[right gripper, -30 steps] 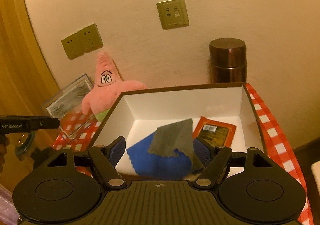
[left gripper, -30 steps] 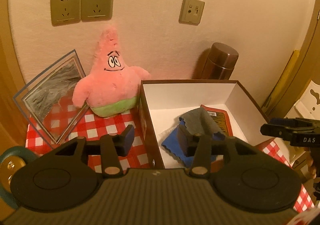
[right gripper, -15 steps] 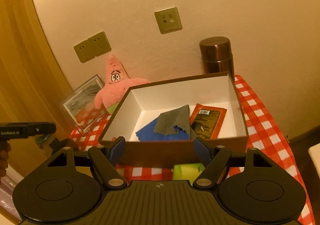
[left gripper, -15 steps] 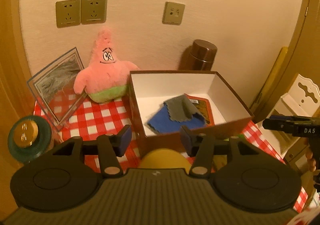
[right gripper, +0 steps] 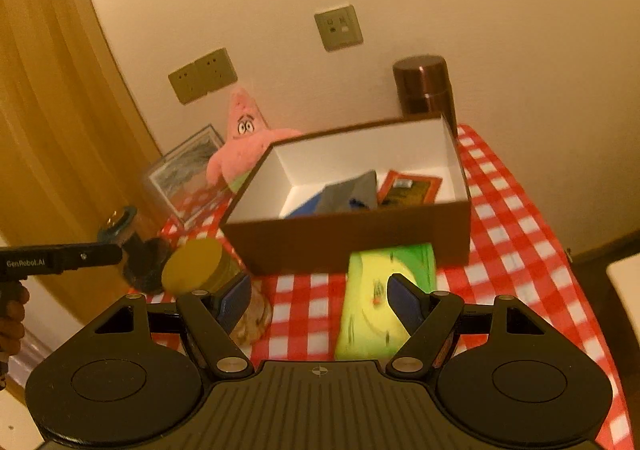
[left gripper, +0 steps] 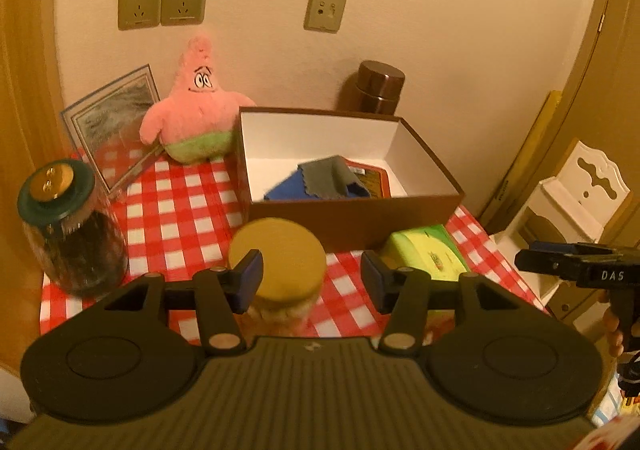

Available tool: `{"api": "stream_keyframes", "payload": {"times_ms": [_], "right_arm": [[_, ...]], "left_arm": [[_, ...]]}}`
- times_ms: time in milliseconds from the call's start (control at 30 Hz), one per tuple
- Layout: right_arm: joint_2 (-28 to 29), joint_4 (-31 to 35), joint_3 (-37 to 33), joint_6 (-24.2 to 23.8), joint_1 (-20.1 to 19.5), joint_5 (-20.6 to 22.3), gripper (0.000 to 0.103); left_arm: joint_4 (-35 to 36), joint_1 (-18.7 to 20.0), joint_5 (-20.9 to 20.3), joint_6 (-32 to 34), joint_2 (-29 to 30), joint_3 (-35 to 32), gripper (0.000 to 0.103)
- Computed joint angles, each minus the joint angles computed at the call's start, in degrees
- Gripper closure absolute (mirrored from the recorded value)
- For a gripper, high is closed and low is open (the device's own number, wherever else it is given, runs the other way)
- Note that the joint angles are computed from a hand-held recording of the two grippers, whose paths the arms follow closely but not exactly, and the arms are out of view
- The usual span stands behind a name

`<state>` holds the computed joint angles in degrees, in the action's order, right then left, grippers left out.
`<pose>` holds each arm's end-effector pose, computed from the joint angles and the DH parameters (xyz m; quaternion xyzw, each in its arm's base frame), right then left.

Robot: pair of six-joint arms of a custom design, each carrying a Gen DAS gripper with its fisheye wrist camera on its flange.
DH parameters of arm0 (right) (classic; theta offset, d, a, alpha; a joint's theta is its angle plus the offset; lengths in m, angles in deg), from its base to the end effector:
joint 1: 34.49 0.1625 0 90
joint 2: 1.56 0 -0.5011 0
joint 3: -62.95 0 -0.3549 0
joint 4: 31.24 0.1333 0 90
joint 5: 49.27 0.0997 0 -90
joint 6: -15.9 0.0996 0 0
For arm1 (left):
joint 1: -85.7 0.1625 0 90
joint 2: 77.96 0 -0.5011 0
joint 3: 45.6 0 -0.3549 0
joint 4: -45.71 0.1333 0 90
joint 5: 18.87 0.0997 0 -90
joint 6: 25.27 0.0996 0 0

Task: Organize soft objects
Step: 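Move both tools back down over the cloths on the table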

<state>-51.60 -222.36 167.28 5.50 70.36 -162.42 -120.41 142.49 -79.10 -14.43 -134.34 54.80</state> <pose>0.2612 -0.6177 0.2685 0.1187 -0.8947 0.3962 0.1689 -0.2103 -0.6549 0.3129 0.2825 0.8876 -0.3100 0.1903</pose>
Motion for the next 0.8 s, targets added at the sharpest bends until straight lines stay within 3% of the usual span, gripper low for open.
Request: {"api": "stream_keyframes", "payload": {"times_ms": [500, 800], "right_arm": [[-4.7, -0.4, 10.7, 4.4, -0.2, -1.6, 0.028], [-5.8, 1.4, 15.2, 3.6, -0.8, -4.5, 0.028]], "left_arm": [[-2.1, -2.5, 2.5, -9.8, -4.0, 11.3, 0.052], [-0.9, -3.1, 2.1, -17.9, -5.4, 15.4, 0.053]]}}
